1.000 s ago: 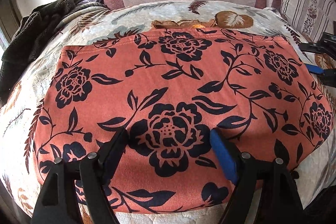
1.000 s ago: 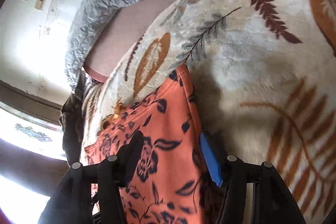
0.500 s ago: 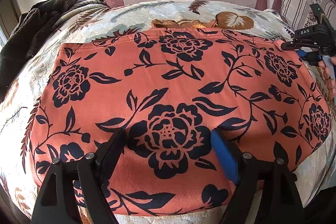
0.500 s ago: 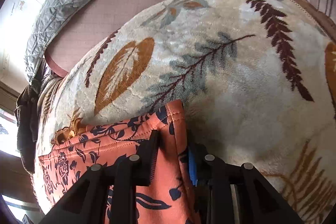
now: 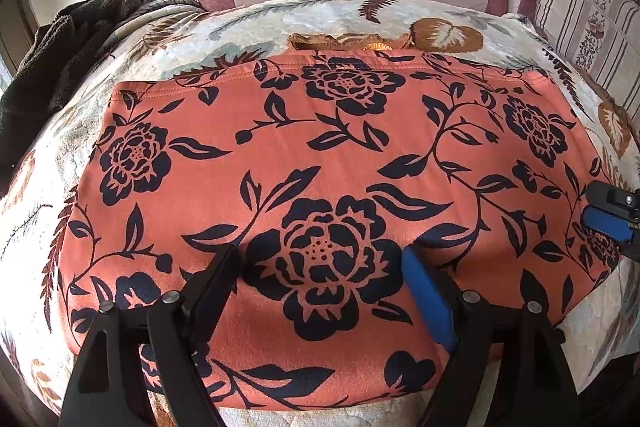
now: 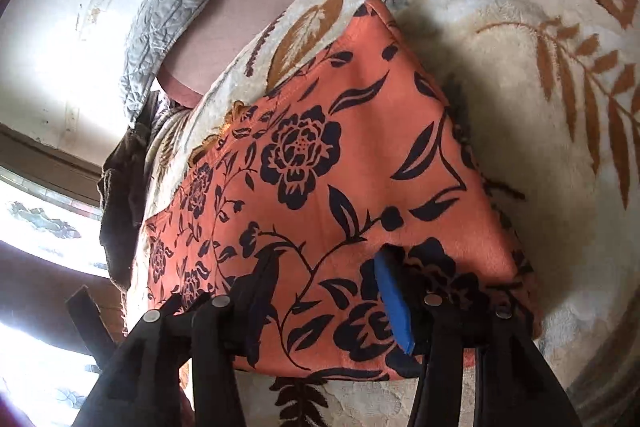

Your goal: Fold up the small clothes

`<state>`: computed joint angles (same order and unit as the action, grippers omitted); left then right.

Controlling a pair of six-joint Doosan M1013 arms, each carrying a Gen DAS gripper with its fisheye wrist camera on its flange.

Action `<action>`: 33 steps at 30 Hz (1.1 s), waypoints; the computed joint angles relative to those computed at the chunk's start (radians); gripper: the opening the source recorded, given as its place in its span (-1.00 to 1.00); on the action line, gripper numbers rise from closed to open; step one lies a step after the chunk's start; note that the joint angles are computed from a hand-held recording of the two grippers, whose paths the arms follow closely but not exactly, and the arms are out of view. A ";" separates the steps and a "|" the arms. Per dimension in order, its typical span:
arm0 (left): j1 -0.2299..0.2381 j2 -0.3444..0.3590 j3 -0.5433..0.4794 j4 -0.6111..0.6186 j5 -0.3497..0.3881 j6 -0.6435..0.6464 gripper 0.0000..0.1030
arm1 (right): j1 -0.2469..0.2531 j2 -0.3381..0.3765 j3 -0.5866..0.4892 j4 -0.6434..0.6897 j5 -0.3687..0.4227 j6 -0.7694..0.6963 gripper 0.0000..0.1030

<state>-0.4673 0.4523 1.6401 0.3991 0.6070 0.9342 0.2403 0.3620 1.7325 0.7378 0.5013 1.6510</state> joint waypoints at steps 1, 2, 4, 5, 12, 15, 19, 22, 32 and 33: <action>0.001 0.000 0.000 -0.004 -0.001 0.006 0.62 | 0.006 -0.016 0.015 0.024 -0.037 -0.028 0.09; 0.001 0.001 0.000 -0.002 0.000 0.004 0.62 | 0.011 -0.030 0.032 0.092 -0.068 -0.095 0.13; -0.001 0.001 -0.001 0.008 0.004 -0.008 0.62 | 0.018 -0.038 0.046 0.181 -0.075 -0.179 0.27; -0.002 0.002 -0.002 0.011 0.006 -0.012 0.62 | 0.021 -0.032 0.041 0.147 -0.059 -0.155 0.29; -0.001 0.002 -0.001 0.002 0.001 0.000 0.63 | 0.018 -0.065 0.100 0.162 -0.128 -0.100 0.19; -0.002 0.001 0.001 0.010 0.001 -0.006 0.63 | 0.020 -0.084 0.140 0.241 -0.135 -0.120 0.22; 0.000 -0.001 0.003 -0.002 0.000 0.010 0.63 | 0.013 -0.091 0.177 0.297 -0.156 -0.082 0.22; 0.000 -0.001 0.000 -0.007 0.005 0.011 0.63 | 0.001 -0.095 0.191 0.341 -0.175 -0.056 0.22; -0.016 -0.023 0.024 -0.009 -0.042 0.027 0.63 | -0.015 -0.072 0.178 0.406 -0.217 -0.089 0.22; -0.022 -0.009 0.016 0.014 -0.013 0.025 0.63 | -0.017 -0.068 0.174 0.406 -0.221 -0.087 0.22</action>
<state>-0.4898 0.4434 1.6561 0.4127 0.5942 0.9590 0.2238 0.2941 1.9065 1.1438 0.2804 1.5638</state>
